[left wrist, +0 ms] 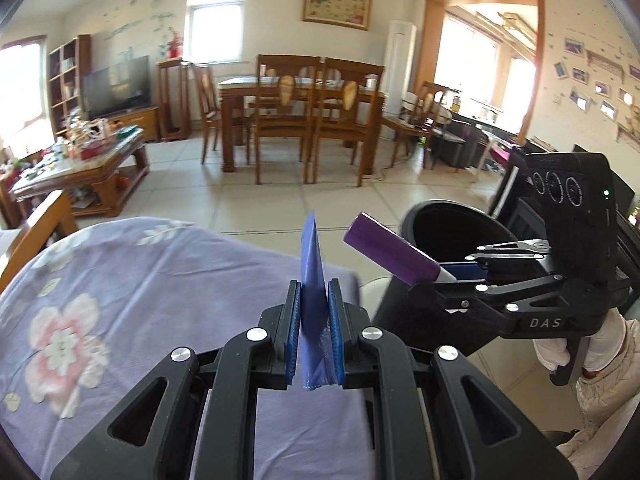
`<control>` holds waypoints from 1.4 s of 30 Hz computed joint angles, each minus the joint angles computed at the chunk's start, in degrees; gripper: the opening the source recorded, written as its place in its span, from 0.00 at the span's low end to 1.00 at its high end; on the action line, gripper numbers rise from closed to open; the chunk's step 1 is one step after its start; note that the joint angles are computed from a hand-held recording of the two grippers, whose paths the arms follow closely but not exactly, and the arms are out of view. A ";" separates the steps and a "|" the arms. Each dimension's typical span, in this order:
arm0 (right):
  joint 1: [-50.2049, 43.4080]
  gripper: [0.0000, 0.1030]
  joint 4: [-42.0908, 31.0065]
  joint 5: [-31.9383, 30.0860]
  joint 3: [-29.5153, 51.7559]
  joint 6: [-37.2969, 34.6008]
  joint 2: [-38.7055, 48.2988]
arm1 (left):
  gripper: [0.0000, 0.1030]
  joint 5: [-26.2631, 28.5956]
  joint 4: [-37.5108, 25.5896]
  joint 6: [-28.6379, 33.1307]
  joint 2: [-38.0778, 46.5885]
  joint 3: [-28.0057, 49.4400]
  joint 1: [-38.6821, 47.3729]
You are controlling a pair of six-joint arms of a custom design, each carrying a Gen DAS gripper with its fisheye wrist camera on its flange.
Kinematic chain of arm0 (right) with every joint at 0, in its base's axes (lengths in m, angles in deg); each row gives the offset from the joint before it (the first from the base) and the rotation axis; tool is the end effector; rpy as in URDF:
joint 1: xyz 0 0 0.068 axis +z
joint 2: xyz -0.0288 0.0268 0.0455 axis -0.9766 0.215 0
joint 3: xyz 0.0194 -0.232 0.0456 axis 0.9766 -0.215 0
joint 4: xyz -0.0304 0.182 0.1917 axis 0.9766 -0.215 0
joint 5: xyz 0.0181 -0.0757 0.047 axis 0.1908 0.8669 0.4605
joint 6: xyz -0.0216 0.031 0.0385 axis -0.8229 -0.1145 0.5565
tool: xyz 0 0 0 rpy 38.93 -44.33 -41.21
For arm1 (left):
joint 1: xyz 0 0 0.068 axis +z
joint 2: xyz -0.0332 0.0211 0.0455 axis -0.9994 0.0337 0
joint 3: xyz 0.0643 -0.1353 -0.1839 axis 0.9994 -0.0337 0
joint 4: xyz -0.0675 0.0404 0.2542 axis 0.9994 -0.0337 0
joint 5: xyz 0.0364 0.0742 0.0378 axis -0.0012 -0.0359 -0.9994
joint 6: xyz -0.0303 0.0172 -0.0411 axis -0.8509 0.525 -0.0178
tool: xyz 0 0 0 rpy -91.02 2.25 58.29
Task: Collect trash
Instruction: 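Carry the blue packet and purple bottle with both grippers over the bin, then open both grippers to drop the packet and bottle into the bin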
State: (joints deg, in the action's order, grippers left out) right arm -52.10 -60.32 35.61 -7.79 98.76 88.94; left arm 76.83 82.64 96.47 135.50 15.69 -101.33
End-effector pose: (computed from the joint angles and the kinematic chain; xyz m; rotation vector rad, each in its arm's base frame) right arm 0.2805 0.1442 0.0752 -0.4638 2.2637 0.6278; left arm 0.2617 -0.0721 0.1102 0.5463 2.1824 -0.3855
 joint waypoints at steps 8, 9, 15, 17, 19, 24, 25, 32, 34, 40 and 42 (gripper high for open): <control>-16.18 0.24 5.14 -5.94 -14.08 -3.70 -6.85 | 0.14 0.68 5.42 -4.93 14.90 8.62 -11.69; -17.90 0.24 5.48 -6.40 -15.11 -4.24 -7.18 | 0.14 1.09 5.54 -5.50 16.83 10.21 -12.74; -30.74 0.24 5.82 -10.38 -19.34 -11.02 -7.73 | 0.14 3.53 7.33 -8.52 25.08 16.70 -17.99; -34.38 0.24 6.16 -11.79 -19.67 -12.94 -6.42 | 0.14 3.75 6.92 -9.58 28.35 19.90 -19.82; -37.72 0.24 6.86 -13.18 -19.83 -14.67 -4.53 | 0.14 3.48 6.74 -10.49 31.17 22.57 -21.49; -44.89 0.24 8.52 -16.36 -19.10 -19.17 1.13 | 0.14 2.08 4.46 -10.95 34.97 26.78 -24.42; -45.98 0.24 8.79 -16.95 -18.78 -19.89 2.29 | 0.14 1.78 4.05 -10.96 36.09 27.93 -24.99; -49.39 0.24 10.11 -18.05 -18.40 -22.46 5.82 | 0.15 -0.07 2.14 -11.34 40.29 31.93 -27.30; -49.83 0.24 10.48 -17.71 -18.10 -22.81 6.58 | 0.15 -0.29 1.40 -11.24 41.01 32.83 -27.41; -49.48 0.24 11.51 -16.51 -17.28 -21.98 8.12 | 0.15 -1.19 0.17 -10.87 42.67 34.67 -28.11; -49.28 0.24 11.18 -16.01 -16.76 -21.75 8.26 | 0.15 -1.57 -0.01 -10.83 42.95 34.95 -28.42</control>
State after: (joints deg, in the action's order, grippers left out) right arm -101.38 -49.13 19.60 -24.55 77.01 97.19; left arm 75.25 82.63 85.64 178.45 50.63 -129.75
